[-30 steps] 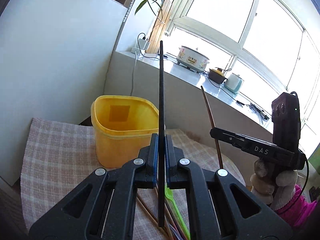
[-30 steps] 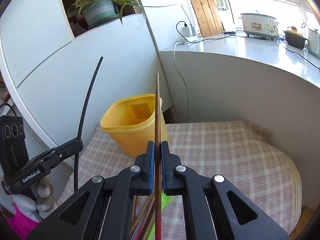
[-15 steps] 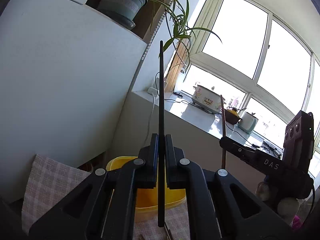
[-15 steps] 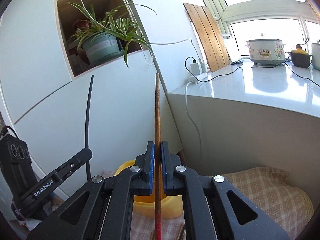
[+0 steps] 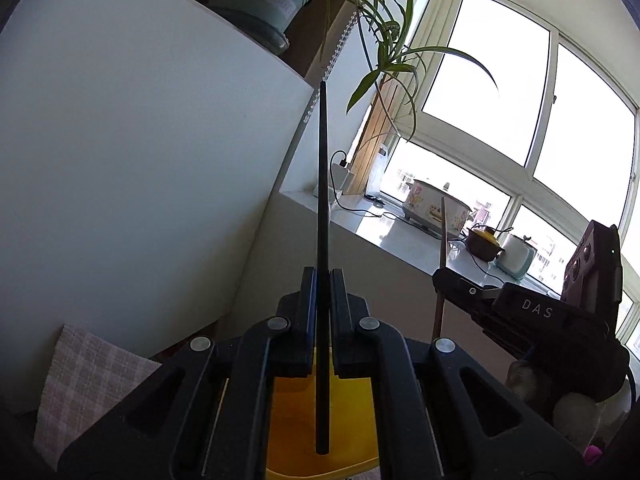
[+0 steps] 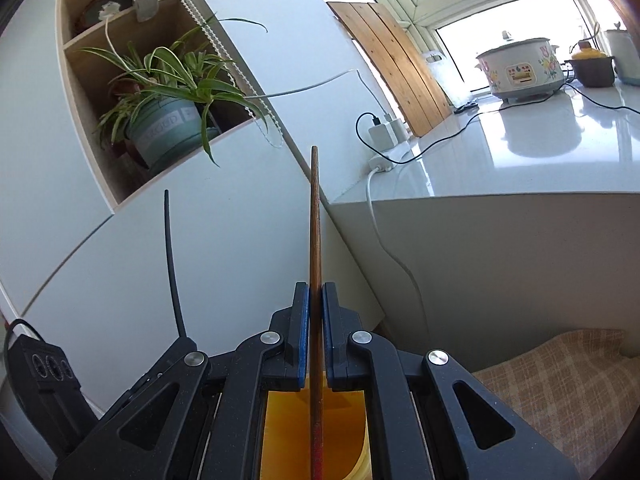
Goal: Organize utensils
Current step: 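Lift both held chopsticks and lower them into the yellow container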
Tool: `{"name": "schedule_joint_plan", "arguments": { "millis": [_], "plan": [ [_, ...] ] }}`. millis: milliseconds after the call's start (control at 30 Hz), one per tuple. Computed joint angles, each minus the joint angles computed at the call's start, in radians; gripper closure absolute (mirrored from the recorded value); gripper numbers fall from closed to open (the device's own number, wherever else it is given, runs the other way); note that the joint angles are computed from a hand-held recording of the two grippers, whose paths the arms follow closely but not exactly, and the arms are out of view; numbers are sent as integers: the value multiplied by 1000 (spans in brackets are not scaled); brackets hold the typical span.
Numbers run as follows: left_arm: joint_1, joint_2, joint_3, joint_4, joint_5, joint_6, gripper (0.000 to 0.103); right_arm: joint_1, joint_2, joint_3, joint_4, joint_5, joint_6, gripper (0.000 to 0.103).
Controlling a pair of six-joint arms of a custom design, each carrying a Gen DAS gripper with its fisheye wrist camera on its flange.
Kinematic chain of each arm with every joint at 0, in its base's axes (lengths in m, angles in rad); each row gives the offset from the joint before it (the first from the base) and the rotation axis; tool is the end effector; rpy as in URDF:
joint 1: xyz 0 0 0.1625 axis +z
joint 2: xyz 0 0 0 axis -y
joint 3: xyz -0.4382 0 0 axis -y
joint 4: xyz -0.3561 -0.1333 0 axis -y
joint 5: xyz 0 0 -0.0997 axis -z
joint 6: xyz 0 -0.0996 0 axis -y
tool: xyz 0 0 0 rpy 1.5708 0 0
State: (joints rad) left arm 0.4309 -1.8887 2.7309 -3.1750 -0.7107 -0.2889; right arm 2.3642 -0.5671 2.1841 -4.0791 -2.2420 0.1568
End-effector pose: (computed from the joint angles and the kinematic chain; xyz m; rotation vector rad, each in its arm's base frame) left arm -0.1101 -0.2804 0.3349 0.6227 2.5035 -1.5304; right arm 0.3897 -0.2834 0.0707 0.3947 -2.5561 1.4908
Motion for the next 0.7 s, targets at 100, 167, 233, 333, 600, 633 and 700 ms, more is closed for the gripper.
{"name": "schedule_joint_plan", "arguments": {
  "millis": [100, 167, 233, 333, 600, 633, 700],
  "plan": [
    [22, 19, 3, -31, -14, 14, 99, -10, 12, -18, -2, -2, -12, 98],
    [28, 25, 9, -38, -17, 16, 99, -15, 21, -29, 3, -4, -20, 98],
    [24, 22, 17, -33, -12, 13, 99, -14, 32, -37, 14, -15, -31, 98],
    [18, 8, 27, -18, -11, 10, 99, -10, 48, -45, 21, -34, -64, 98],
    [-23, -64, 38, 101, 25, -32, 99, 2, 55, -33, 29, -55, -76, 98],
    [-32, -79, 38, 128, 30, -41, 99, 2, 53, -32, 33, -55, -75, 98],
    [-44, -102, 32, 182, 38, -56, 99, 8, 49, -29, 49, -60, -74, 98]
  ]
}}
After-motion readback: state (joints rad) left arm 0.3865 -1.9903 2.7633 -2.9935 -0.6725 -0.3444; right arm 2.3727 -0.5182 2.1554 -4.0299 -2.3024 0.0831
